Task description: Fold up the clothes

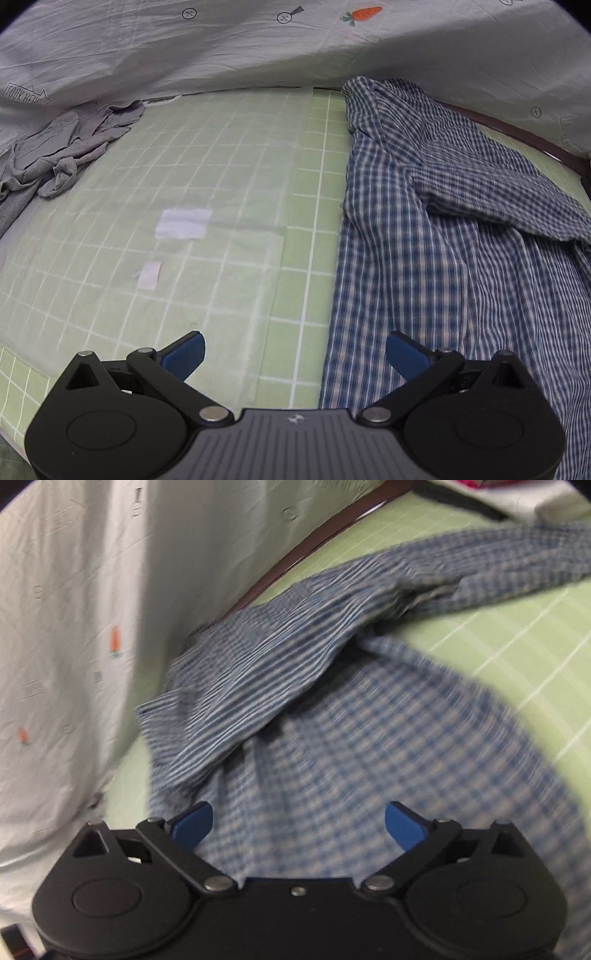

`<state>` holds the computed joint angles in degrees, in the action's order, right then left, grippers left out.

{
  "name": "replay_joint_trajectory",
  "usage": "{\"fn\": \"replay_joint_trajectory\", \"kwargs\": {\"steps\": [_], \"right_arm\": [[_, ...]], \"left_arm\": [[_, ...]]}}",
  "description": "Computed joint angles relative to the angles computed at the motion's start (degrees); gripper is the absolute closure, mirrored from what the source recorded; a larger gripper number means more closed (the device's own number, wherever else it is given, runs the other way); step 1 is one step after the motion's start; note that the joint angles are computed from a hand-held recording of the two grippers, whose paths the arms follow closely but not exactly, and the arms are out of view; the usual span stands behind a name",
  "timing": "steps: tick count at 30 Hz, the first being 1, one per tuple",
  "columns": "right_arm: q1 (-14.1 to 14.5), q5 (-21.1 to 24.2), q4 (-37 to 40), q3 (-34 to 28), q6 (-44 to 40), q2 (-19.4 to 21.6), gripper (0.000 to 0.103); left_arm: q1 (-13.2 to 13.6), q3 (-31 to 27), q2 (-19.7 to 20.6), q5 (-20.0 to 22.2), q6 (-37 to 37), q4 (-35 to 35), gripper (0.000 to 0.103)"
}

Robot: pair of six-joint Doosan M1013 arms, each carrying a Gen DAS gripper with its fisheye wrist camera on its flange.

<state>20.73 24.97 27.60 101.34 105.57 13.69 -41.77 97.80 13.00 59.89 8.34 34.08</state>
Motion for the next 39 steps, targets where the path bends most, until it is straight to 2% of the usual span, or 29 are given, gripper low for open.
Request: {"fn": "replay_joint_trajectory", "kwargs": {"steps": [4, 7, 11, 14, 15, 17, 18, 20, 22, 24, 25, 28, 30, 31, 34, 35, 36, 37, 38, 39], "right_arm": [[-0.34, 1.29, -21.27, -4.16, 13.01, 2.79, 0.002], [-1.44, 1.07, -29.51, -6.99, 17.13, 5.15, 0.002], [-4.11, 1.44, -34.46, -11.19, 21.72, 8.63, 0.002], [-5.21, 4.44, -38.94, -15.12, 25.35, 11.6, 0.003], [-5.48, 5.45, -40.36, -16.3, 25.83, 12.5, 0.003], [-6.01, 7.55, -41.15, -18.35, 24.13, 14.27, 0.01], [-6.27, 8.55, -41.01, -19.3, 23.09, 15.1, 0.013], [-6.85, 9.73, -38.75, -20.25, 21.63, 15.92, 0.021], [-7.34, 9.54, -36.19, -20.33, 19.89, 16.26, 0.022], [-7.25, 9.28, -36.79, -20.1, 19.34, 16.37, 0.032], [-7.2, 8.88, -37.15, -19.85, 19.38, 16.29, 0.04], [-7.37, 8.29, -36.14, -19.83, 16.27, 16.09, 0.064], [-7.58, 7.46, -34.62, -19.87, 12.24, 15.95, 0.077], [-7.62, 6.94, -34.42, -19.89, 10.36, 15.87, 0.083], [-7.94, 4.77, -33.79, -19.85, 7.52, 15.44, 0.087], [-8.01, 3.91, -34.24, -19.82, 7.62, 15.22, 0.088], [-8.05, 3.07, -34.81, -19.79, 7.83, 15.02, 0.088], [-7.92, 2.6, -36.93, -19.96, 9.2, 14.93, 0.088], [-7.79, 2.15, -39.1, -20.13, 10.61, 14.84, 0.088], [-7.66, 1.67, -41.75, -20.17, 12.42, 14.66, 0.088]], "left_arm": [[4.3, -1.22, 0.93, -4.77, -0.17, -1.32, 0.0], [7.72, -2.76, 2.24, -8.88, 0.72, -1.51, 0.0], [12.99, -7.14, 5.65, -12.08, 4.06, -3.9, 0.0], [16.66, -10.78, 8.29, -14.41, 6.52, -7.49, 0.0], [17.21, -12.18, 9.31, -13.93, 7.1, -7.44, 0.0], [18.13, -15.05, 11.37, -12.65, 8.15, -7.06, 0.0], [18.7, -15.71, 11.96, -13.46, 8.73, -7.74, 0.0], [20.07, -16.18, 12.66, -16.95, 10.2, -11.25, 0.0], [21.22, -16.74, 13.44, -19.66, 12.17, -15.1, 0.001], [21.97, -17.76, 14.44, -20.67, 13.99, -17.44, 0.002], [22.13, -18.37, 14.94, -20.57, 14.32, -17.41, 0.003], [22.44, -21.61, 17.17, -17.84, 16.11, -16.97, 0.012], [22.61, -23.01, 18.3, -17.18, 17.58, -17.63, 0.026], [22.76, -23.38, 18.72, -17.66, 19.1, -19.01, 0.029], [22.84, -24.89, 20.03, -17.16, 23.08, -22.65, 0.048], [22.8, -25.55, 20.51, -16.46, 23.86, -23.31, 0.06], [22.45, -26.18, 21.01, -15.18, 22.07, -21.47, 0.074], [22.07, -26.83, 21.52, -13.76, 20.06, -19.44, 0.081], [21.7, -27.5, 22.04, -12.29, 18.19, -17.54, 0.093], [21.16, -27.89, 22.39, -11.19, 17.21, -14.99, 0.097]]}}
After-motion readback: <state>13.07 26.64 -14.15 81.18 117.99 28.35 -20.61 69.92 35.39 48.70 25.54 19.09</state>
